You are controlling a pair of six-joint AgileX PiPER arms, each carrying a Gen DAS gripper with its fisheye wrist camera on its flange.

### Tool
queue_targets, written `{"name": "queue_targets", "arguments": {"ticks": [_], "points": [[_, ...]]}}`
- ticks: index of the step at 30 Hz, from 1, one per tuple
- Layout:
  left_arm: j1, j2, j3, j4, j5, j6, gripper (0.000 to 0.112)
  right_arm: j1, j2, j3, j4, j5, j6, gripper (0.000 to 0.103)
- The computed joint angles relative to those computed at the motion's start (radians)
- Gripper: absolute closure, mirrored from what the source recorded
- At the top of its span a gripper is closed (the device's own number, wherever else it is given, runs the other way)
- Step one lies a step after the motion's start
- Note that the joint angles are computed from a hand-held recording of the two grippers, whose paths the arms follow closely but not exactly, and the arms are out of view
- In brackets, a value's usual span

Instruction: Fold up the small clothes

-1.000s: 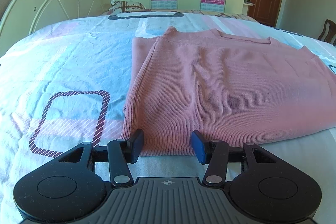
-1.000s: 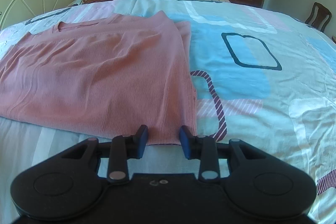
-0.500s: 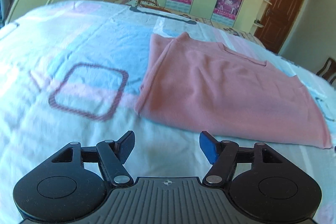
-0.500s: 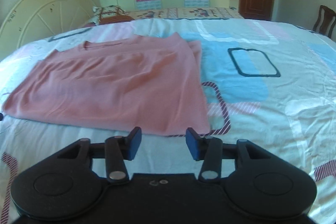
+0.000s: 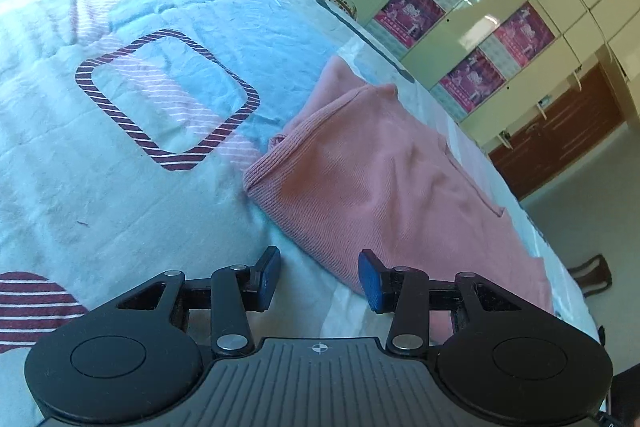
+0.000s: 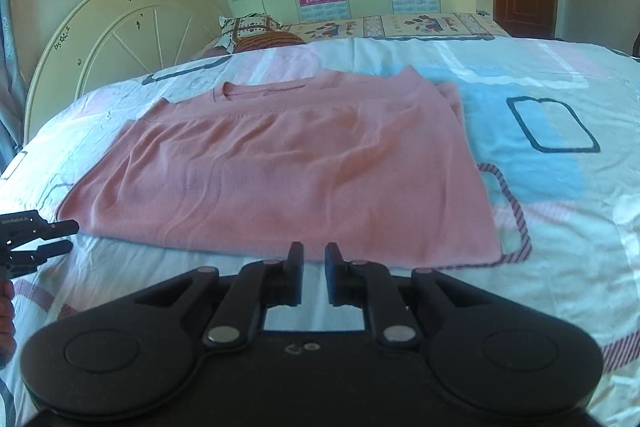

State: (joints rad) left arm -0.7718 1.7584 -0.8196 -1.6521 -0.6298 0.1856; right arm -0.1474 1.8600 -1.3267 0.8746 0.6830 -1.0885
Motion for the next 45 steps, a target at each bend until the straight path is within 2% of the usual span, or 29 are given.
{"name": "queue_targets", "arguments": {"ticks": [6,11,13,16,19,21,22,25,26,27,29,30,31,32,33,34,36,38,40,41,43,45], "points": [[0.099,0.068,-0.015,0.265,0.053,-0.228,0.069,0.088,0.089,-0.145,-0.07,-0.009,0.138,0.09],[0.17,0.138,-0.017,0.533,0.024,-0.538,0.069,0.165,0.175,-0.27,-0.133,-0.009,0.256,0.089],[0.189,0.167,-0.03,0.59,0.002,-0.611,0.069,0.19,0.21,-0.32,-0.152,-0.013,0.296,0.089],[0.214,0.203,-0.057,0.632,-0.014,-0.668,0.069,0.226,0.265,-0.406,-0.211,-0.017,0.387,0.09],[0.245,0.242,-0.115,0.643,0.002,-0.657,0.069,0.258,0.318,-0.491,-0.277,-0.005,0.474,0.092],[0.258,0.263,-0.155,0.606,0.018,-0.616,0.083,0.27,0.342,-0.529,-0.291,0.009,0.493,0.095],[0.275,0.276,-0.163,0.623,0.034,-0.635,0.1,0.278,0.353,-0.545,-0.296,0.016,0.496,0.095],[0.282,0.304,-0.149,0.712,-0.035,-0.773,0.103,0.299,0.379,-0.577,-0.333,0.025,0.514,0.095],[0.267,0.292,-0.113,0.748,-0.11,-0.829,0.103,0.303,0.39,-0.593,-0.353,0.033,0.528,0.095],[0.258,0.286,-0.096,0.775,-0.17,-0.852,0.103,0.306,0.395,-0.599,-0.363,0.035,0.531,0.095],[0.258,0.282,-0.085,0.818,-0.211,-0.844,0.103,0.3,0.39,-0.591,-0.318,0.025,0.474,0.095],[0.267,0.29,-0.097,0.823,-0.19,-0.825,0.103,0.296,0.392,-0.591,-0.294,0.028,0.45,0.095],[0.288,0.303,-0.117,0.824,-0.135,-0.801,0.103,0.295,0.415,-0.624,-0.31,0.053,0.466,0.095],[0.313,0.316,-0.132,0.849,-0.077,-0.816,0.103,0.302,0.452,-0.668,-0.366,0.079,0.512,0.099],[0.328,0.34,-0.141,0.874,-0.06,-0.872,0.103,0.306,0.477,-0.676,-0.385,0.065,0.519,0.101],[0.34,0.352,-0.134,0.921,-0.082,-0.948,0.1,0.305,0.477,-0.663,-0.364,0.039,0.51,0.101],[0.353,0.357,-0.148,0.948,-0.073,-0.981,0.1,0.303,0.488,-0.69,-0.364,0.063,0.521,0.101],[0.354,0.364,-0.189,0.897,-0.033,-0.921,0.1,0.304,0.472,-0.677,-0.357,0.056,0.499,0.099],[0.349,0.372,-0.21,0.863,-0.017,-0.875,0.1,0.287,0.44,-0.634,-0.239,0.043,0.399,0.097],[0.348,0.376,-0.227,0.843,-0.01,-0.855,0.101,0.283,0.448,-0.649,-0.219,0.066,0.388,0.097],[0.344,0.376,-0.26,0.788,0.002,-0.79,0.102,0.29,0.522,-0.741,-0.283,0.142,0.447,0.102],[0.314,0.35,-0.248,0.764,-0.039,-0.751,0.102,0.278,0.54,-0.76,-0.253,0.148,0.432,0.103]]}}
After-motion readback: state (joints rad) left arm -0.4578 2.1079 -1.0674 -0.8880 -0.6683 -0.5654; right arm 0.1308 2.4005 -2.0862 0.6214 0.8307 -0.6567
